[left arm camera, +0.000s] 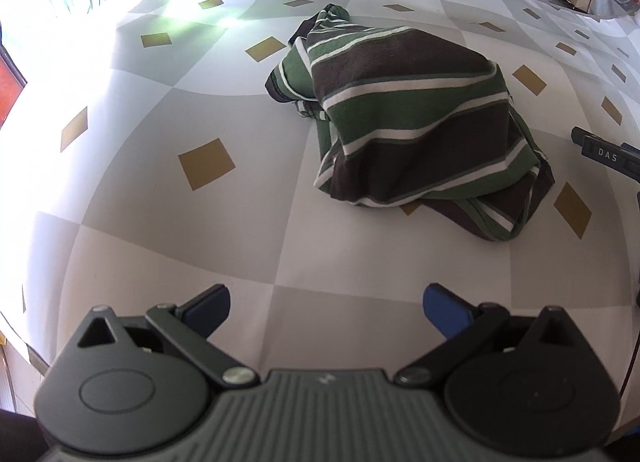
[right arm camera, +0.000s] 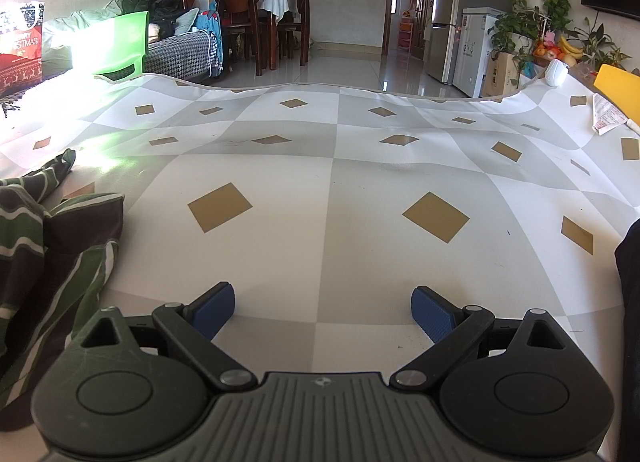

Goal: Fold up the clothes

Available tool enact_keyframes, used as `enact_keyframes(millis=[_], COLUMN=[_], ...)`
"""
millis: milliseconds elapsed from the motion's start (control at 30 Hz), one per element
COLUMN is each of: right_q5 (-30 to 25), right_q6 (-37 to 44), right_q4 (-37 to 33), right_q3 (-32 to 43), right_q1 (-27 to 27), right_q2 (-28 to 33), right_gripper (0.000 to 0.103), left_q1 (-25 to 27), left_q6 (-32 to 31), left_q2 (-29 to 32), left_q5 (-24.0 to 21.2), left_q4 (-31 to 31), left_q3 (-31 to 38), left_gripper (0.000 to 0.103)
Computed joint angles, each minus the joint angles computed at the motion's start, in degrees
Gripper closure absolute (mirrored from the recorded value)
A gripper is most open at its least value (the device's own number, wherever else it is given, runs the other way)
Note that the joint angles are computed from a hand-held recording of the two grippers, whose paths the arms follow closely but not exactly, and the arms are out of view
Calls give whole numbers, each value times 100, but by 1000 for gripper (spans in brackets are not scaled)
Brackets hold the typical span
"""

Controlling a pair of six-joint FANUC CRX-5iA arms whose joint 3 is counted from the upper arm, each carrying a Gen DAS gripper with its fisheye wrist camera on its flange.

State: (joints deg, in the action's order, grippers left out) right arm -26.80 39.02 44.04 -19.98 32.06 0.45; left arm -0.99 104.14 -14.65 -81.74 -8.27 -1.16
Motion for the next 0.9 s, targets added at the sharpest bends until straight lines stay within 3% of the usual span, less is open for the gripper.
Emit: enact_keyframes(millis=[633, 800, 900], right_q5=[-31, -281, -747], right_q6=[-13, -144, 188], right_q4=[15, 20, -460], right_q3=[3, -50, 229], right_q1=[17, 139, 273], right_q2=[-8, -123, -93], right_gripper=[8, 8, 8], left_q1=[-69, -79, -96], left_q6=[14, 62, 72], left_q2=[149, 181, 185], left_q5=[25, 35, 52], left_q4=[7, -16, -29], left_q3=[-62, -52, -48], left_gripper=[0, 0, 0])
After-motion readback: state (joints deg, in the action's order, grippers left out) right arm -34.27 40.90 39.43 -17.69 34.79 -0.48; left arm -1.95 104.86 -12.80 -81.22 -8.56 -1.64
